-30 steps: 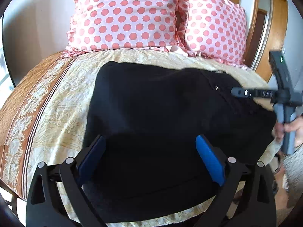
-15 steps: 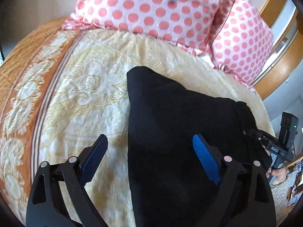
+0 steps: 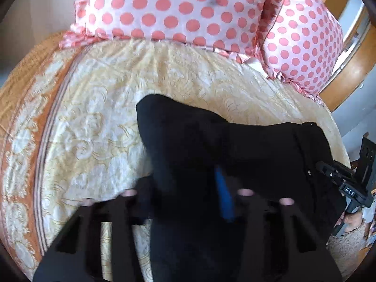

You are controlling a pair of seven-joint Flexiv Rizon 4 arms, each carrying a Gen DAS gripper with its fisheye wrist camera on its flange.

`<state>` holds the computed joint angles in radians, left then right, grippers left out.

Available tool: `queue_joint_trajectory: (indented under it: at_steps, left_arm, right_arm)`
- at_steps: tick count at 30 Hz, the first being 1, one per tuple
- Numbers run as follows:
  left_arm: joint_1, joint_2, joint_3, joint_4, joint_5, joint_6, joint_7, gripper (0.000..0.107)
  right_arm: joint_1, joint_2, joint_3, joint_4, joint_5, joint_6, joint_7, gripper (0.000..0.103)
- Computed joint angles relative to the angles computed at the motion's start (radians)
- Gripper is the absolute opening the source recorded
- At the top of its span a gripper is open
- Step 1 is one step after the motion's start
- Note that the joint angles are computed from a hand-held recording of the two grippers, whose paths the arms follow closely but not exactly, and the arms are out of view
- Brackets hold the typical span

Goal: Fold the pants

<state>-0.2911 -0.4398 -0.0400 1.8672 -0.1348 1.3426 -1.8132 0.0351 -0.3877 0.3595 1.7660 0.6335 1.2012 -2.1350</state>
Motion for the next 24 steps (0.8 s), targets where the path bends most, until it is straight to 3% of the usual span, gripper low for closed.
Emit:
queue_joint_trajectory:
  at_steps: [3, 5, 8, 12, 16, 19, 22, 24]
  left_arm:
    - [-0.026, 0.011, 0.028, -0.018, 0.037, -0.013, -0.015, 0.015]
    - [-0.041, 0.015, 0.047, -0.034, 0.063, -0.023, -0.035, 0.013]
    - [-0.008, 0.020, 0.012, -0.053, 0.040, 0.006, -0.014, 0.012]
    - [-0.041, -0.033, 0.072, -0.198, 0.090, -0.039, -0.045, 0.011]
    - [-0.068, -0.141, 0.143, -0.415, 0.169, -0.120, -0.085, 0.011]
    - [-0.048, -0.235, 0.146, -0.569, 0.186, -0.210, -0.077, 0.011]
    - [-0.037, -0.345, 0.151, -0.727, 0.195, -0.345, -0.070, 0.011]
    - [-0.055, -0.404, 0.181, -0.803, 0.240, -0.399, -0.094, 0.011]
  right_arm:
    - [-0.006, 0.008, 0.009, -0.008, 0.013, 0.002, -0.015, 0.019]
    - [-0.011, 0.012, 0.016, -0.021, 0.032, -0.001, -0.027, 0.017]
    - [-0.001, 0.008, 0.008, -0.062, 0.039, 0.000, -0.030, 0.016]
    - [0.038, -0.049, -0.021, -0.156, -0.010, 0.036, 0.040, 0.016]
    - [0.065, -0.169, -0.045, -0.318, -0.086, 0.052, 0.152, 0.016]
    - [0.102, -0.270, -0.096, -0.427, -0.180, 0.013, 0.298, 0.016]
    - [0.151, -0.333, -0.171, -0.470, -0.288, -0.058, 0.470, 0.016]
    - [0.180, -0.349, -0.204, -0.455, -0.347, -0.039, 0.537, 0.016]
